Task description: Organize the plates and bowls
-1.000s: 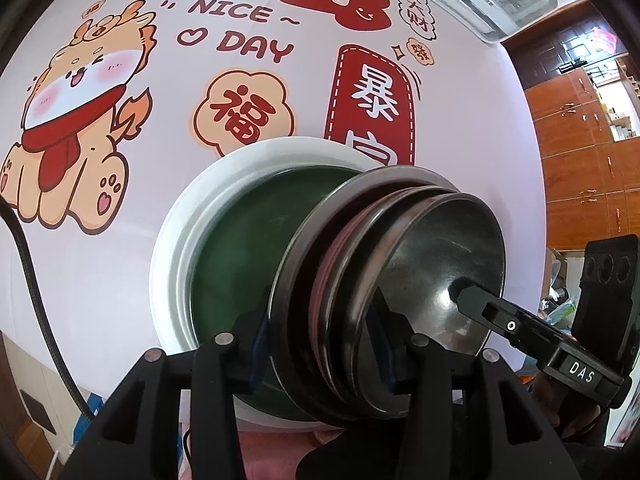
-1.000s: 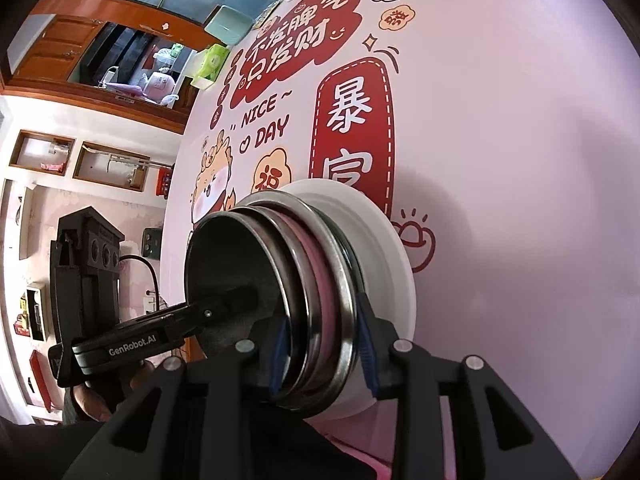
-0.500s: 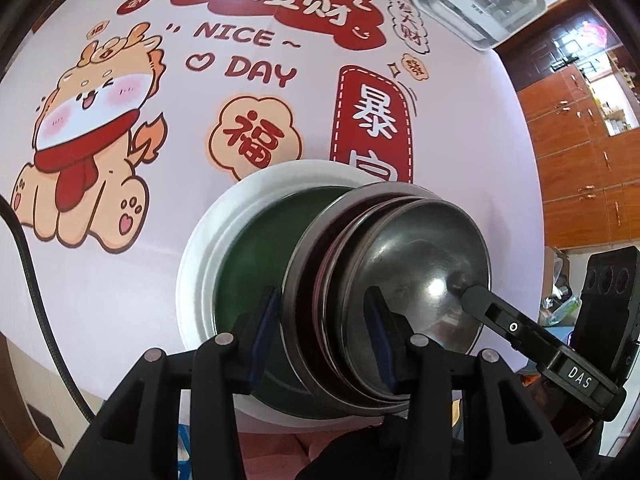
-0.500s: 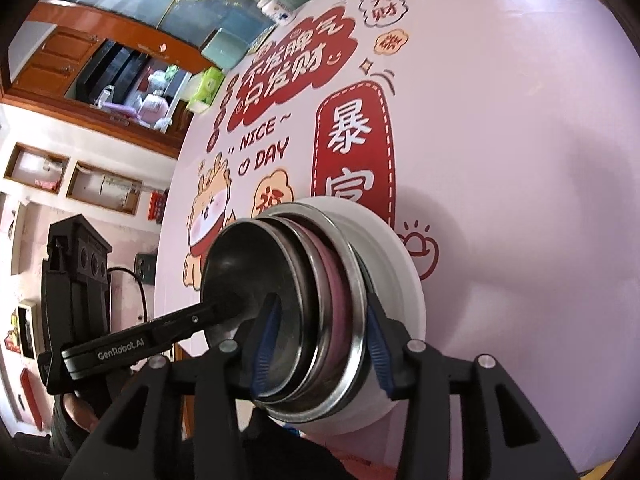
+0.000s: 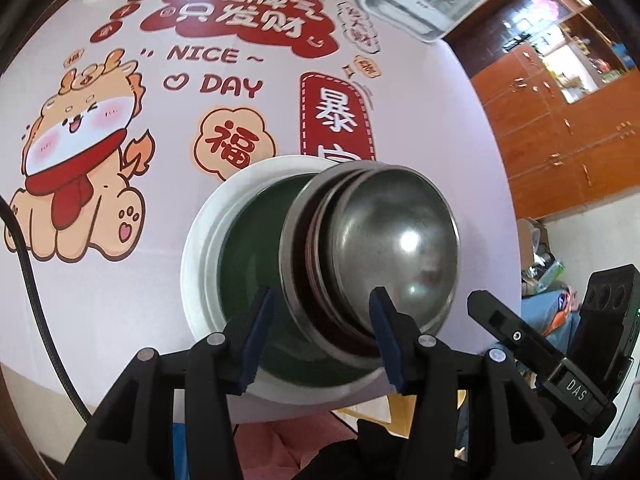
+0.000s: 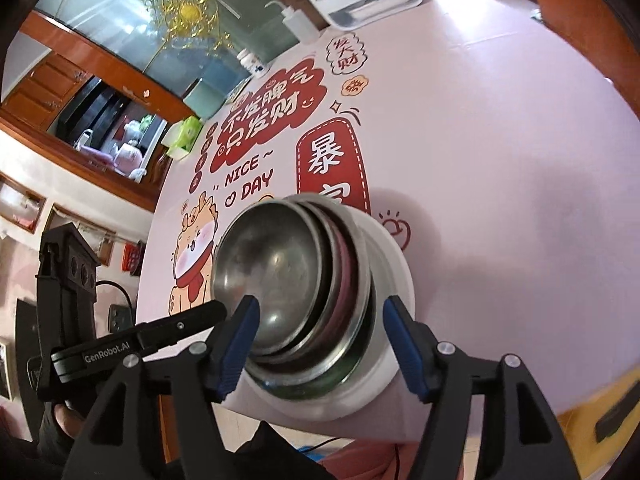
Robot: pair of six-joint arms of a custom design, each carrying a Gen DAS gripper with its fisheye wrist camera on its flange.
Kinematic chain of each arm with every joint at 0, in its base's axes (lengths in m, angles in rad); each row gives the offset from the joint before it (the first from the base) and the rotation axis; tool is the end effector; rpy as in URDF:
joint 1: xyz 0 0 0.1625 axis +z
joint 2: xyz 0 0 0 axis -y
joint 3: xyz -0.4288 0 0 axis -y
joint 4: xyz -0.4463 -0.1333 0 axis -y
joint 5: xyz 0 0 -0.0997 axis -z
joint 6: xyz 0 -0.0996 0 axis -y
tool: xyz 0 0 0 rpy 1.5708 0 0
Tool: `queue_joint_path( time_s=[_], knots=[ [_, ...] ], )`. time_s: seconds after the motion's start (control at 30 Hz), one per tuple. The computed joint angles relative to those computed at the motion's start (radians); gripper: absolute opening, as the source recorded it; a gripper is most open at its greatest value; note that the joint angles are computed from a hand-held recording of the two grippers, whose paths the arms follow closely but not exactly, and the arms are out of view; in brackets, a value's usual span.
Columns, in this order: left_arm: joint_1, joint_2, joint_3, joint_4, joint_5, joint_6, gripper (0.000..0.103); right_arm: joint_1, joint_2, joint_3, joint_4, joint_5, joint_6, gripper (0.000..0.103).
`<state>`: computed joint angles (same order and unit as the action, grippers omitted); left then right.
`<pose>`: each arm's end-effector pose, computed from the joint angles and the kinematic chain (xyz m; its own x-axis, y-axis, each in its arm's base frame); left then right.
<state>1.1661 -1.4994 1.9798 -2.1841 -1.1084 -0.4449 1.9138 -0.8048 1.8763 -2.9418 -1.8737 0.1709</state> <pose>-0.0481 -0.5636 0.3088 -0.9316 -0.1231 -0.3421 -0.0118 0.9507 -0.3099 0.3109 -0.5625 0.0183 -0.9696 -0.0816 0.2307 -0.1588 0.9272 -0.3392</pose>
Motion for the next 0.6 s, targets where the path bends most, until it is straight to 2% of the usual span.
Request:
queue_joint_path(
  time_s=[0.1, 0.27, 0.47, 0.6],
  knots=[
    [-0.013, -0.051, 0.048, -0.023, -0.007, 0.015, 0.056, 0.029, -0.005, 0.038, -0.048, -0.032, 0.025, 0.065],
    [-0.039, -0.126, 0.105, 0.016, 0.004, 0.024, 0.057, 0.080, -0.015, 0.089, -0.088, -0.065, 0.040, 0.066],
    [-0.107, -0.195, 0.166, 0.056, 0.073, 0.022, 0.061, 0.146, -0.033, 0.137, -0.118, -0.156, 0.049, 0.075],
    [-0.163, -0.222, 0.188, 0.110, 0.160, -0.032, 0.061, 0.172, -0.060, 0.153, -0.095, -0.193, 0.045, 0.079]
  ],
)
